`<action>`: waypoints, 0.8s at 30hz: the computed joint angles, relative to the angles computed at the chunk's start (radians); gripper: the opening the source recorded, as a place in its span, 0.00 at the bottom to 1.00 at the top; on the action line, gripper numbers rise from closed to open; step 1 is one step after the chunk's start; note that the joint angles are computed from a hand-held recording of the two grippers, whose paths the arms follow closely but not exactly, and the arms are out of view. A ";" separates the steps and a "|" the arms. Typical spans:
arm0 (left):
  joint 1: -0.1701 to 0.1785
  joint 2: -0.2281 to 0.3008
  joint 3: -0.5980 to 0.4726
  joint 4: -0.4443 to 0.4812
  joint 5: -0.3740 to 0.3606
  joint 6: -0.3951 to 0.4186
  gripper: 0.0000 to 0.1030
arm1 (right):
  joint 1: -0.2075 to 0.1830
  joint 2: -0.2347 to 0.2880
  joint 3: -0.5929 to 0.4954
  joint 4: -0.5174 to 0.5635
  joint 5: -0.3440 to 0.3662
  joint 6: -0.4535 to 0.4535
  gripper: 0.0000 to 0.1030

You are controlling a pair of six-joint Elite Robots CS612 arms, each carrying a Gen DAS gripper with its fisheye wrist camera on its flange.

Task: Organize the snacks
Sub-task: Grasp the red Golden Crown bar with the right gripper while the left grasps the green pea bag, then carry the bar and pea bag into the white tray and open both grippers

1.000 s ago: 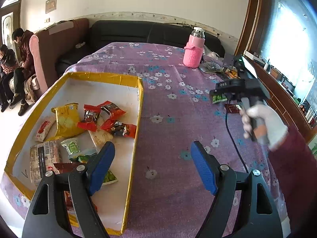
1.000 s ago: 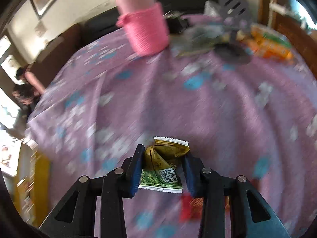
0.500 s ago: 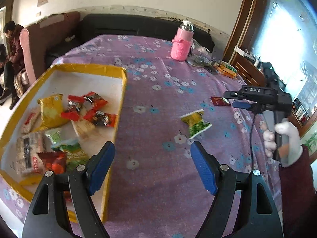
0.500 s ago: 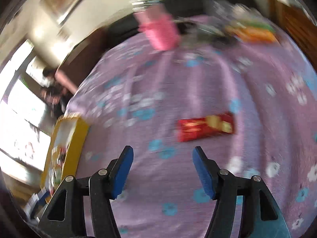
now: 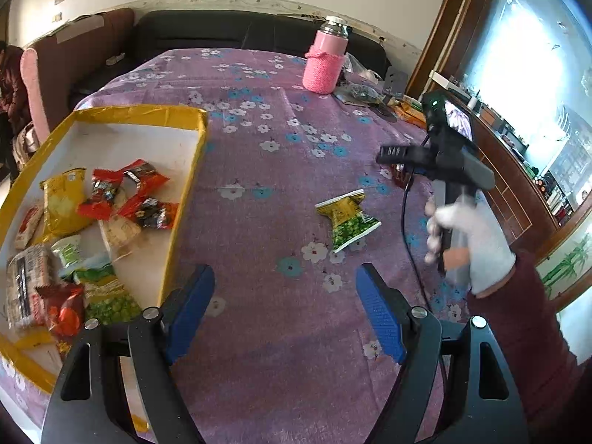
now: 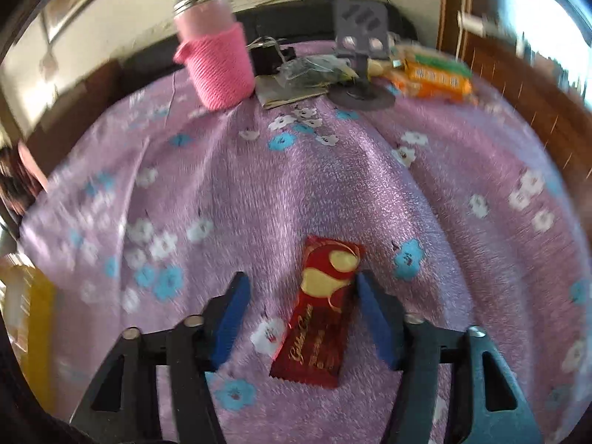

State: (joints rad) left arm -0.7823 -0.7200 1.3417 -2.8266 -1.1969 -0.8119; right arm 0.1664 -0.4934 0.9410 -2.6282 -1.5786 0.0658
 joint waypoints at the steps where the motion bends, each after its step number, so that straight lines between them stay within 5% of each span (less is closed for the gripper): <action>1: 0.002 0.004 -0.009 0.001 -0.007 0.009 0.77 | 0.001 -0.004 0.013 -0.021 -0.011 -0.020 0.31; 2: 0.005 0.012 -0.026 0.007 -0.019 0.025 0.77 | -0.005 -0.014 0.033 -0.037 0.020 -0.017 0.25; 11: 0.034 0.106 -0.189 0.077 -0.138 0.090 0.76 | -0.054 -0.115 0.223 -0.141 0.267 0.045 0.25; 21: 0.039 0.238 -0.430 0.304 -0.113 0.146 0.74 | -0.053 -0.120 0.246 -0.141 0.332 0.018 0.25; 22: 0.032 0.241 -0.428 0.288 -0.073 0.164 0.65 | -0.054 -0.117 0.244 -0.143 0.334 0.017 0.25; 23: 0.029 0.238 -0.416 0.263 -0.063 0.183 0.40 | -0.054 -0.116 0.243 -0.148 0.332 0.016 0.25; 24: 0.028 0.236 -0.413 0.266 -0.063 0.184 0.35 | -0.053 -0.115 0.243 -0.154 0.330 0.016 0.25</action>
